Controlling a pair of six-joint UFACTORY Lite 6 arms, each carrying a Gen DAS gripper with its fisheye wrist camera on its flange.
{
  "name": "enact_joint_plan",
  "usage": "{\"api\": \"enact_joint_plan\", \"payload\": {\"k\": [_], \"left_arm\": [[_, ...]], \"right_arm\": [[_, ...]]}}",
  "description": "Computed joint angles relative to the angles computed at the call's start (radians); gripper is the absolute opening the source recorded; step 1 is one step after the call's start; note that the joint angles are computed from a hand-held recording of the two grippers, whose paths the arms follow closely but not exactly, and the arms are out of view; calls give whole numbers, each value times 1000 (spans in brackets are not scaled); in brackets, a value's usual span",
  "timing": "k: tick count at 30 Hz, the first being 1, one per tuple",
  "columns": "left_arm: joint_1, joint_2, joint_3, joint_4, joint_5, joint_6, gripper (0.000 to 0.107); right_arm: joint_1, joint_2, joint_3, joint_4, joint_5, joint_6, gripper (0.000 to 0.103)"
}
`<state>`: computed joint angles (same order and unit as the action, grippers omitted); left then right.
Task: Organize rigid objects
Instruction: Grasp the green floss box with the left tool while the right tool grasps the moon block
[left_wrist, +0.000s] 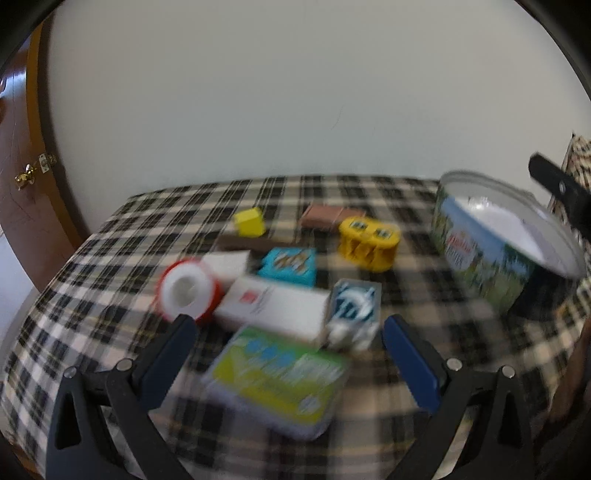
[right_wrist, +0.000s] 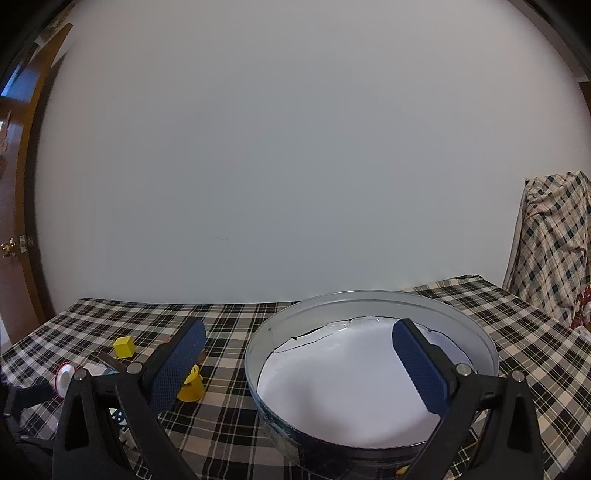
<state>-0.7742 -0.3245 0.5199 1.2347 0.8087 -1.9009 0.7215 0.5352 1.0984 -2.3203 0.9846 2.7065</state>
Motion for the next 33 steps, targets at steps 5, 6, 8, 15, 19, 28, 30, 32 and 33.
{"api": "enact_joint_plan", "payload": {"k": [5,6,8,15,19,28,30,32,33], "left_arm": [[131,-193,-118,-137,-119,182,102],[154,-205,-126,-146,-151,202,102],[181,-192,-129,-145,-201,218,101],[182,-18,-40,-140,-297,208,99],[163,104,35,-173,-265,254,100],[393,-68,-83,-308,-422,485,84],[429,-105,-117,-320,-464,517,84],[460,-146,-143,-369,-493,577,84],[474,-161,-153,-387,-507,599,84]], "right_arm": [[5,0,4,7,-29,-25,102],[3,-2,4,1,-43,-24,102],[4,0,7,-10,-59,-21,102],[7,27,47,-25,-117,-62,102],[4,41,66,-25,-136,-67,103],[-33,54,100,-182,-297,16,102],[-33,71,122,-249,-346,30,102],[-32,94,156,-320,-408,47,102],[-33,113,184,-371,-454,65,102]]}}
